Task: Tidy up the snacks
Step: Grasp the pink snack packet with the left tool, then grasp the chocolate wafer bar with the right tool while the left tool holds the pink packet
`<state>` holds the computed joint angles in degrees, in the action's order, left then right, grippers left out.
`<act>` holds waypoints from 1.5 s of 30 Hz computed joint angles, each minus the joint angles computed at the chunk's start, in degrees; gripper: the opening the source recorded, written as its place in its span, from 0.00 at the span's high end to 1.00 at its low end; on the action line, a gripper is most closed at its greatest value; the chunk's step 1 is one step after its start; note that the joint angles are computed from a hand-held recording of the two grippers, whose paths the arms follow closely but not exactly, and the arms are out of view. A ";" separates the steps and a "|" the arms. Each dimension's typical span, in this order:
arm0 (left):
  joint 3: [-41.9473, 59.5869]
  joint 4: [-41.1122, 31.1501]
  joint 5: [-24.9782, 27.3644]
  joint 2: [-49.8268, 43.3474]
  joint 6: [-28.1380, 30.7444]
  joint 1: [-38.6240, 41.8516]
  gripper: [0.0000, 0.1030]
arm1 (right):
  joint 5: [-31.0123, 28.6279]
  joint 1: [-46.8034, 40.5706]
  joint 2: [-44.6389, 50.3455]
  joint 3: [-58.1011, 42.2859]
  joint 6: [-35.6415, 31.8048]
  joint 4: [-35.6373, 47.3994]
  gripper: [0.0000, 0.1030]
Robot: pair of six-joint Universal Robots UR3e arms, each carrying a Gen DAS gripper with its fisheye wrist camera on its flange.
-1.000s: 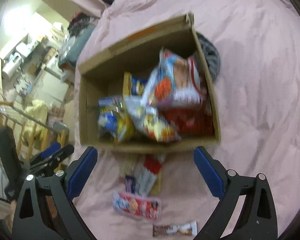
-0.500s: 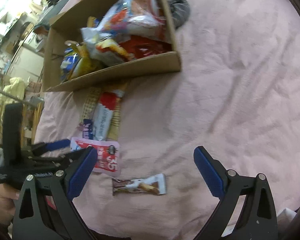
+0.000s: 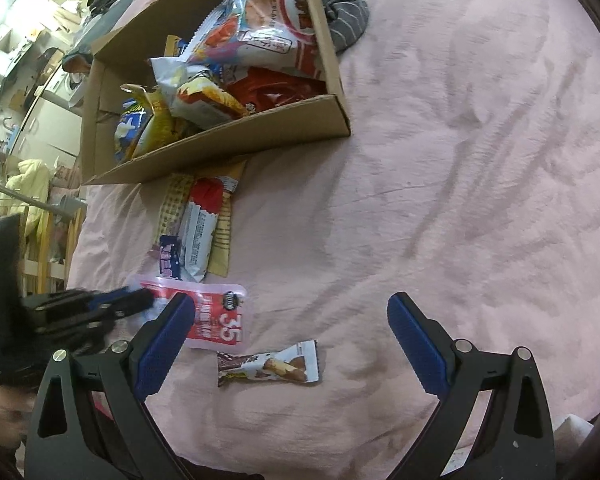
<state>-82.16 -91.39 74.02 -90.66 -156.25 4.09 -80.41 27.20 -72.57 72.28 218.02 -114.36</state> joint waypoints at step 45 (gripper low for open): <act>5.23 1.24 -1.06 -1.91 0.81 6.34 0.94 | -5.38 11.35 32.75 -48.69 -10.70 38.13 0.00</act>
<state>-76.93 -90.16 72.97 -92.56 -155.43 10.43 -85.78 38.55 -39.82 23.59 207.31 -76.23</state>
